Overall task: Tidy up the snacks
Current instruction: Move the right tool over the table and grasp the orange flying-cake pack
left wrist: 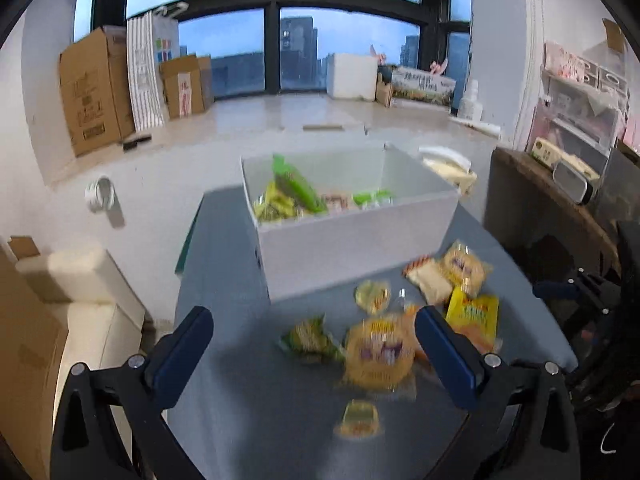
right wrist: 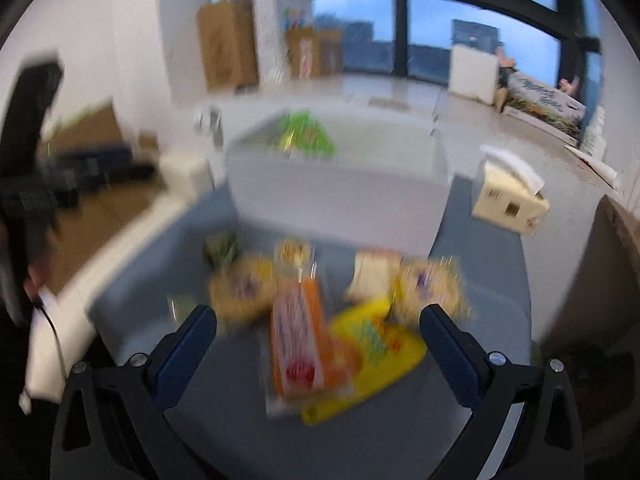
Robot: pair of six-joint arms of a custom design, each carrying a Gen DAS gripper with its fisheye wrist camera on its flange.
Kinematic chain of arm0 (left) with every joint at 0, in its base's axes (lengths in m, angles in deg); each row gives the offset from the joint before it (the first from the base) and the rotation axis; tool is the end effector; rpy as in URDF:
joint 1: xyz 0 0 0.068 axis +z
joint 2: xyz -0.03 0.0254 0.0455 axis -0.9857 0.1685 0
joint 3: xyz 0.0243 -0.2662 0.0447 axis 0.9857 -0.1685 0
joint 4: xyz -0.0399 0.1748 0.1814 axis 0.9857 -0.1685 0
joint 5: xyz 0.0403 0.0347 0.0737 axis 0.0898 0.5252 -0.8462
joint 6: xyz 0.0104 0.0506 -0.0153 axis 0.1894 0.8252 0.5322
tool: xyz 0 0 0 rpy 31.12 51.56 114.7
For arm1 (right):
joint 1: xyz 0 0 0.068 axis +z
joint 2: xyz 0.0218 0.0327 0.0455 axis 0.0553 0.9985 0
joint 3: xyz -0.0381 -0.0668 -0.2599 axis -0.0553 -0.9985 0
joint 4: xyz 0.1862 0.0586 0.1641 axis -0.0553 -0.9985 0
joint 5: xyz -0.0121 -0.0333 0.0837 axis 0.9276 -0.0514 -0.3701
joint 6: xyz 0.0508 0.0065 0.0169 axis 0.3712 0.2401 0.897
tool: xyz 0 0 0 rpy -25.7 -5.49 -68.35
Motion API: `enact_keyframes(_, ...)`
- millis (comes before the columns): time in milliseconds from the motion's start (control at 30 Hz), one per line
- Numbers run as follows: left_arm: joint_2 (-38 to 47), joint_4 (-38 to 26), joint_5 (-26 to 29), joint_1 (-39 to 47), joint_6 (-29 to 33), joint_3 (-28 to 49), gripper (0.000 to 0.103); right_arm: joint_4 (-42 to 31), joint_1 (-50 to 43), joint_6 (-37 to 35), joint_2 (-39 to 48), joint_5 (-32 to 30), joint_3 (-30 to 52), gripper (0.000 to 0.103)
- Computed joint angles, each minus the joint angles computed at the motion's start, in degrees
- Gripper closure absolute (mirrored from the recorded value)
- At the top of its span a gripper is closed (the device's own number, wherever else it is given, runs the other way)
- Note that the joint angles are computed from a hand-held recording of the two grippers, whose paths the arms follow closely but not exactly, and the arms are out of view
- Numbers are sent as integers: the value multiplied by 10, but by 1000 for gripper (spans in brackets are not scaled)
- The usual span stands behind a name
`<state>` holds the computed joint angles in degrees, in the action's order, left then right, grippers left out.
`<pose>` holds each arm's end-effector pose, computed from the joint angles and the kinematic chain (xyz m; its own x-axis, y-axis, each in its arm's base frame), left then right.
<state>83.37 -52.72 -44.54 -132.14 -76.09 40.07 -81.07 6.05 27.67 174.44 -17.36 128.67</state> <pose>0.2187 -0.2400 0.3035 -0.6473 -0.1705 -0.7429 -0.2280 0.9733 -0.0246 0.3268 0.0355 0.2704 -0.4225 -0.5831 -0.6939 -0.8070 0.5905 -0.0048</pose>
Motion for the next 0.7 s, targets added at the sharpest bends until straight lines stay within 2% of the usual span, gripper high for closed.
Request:
enact_keyframes(100, -3, 0, 11, -9, -17, -19, 0, 30, 23, -25, -7, 46, -50, 0)
enact_keyframes(300, -19, 14, 15, -21, -34, -45, 0, 81, 90, -28, 38, 120, -74, 0)
enact_keyframes(500, -37, 22, 17, -18, -43, -67, 0, 74, 128, -20, 128, 172, -4, 0)
enact_keyframes(700, -48, 50, 37, -8, -43, -97, 0, 71, 143, -28, 149, 206, 19, 0)
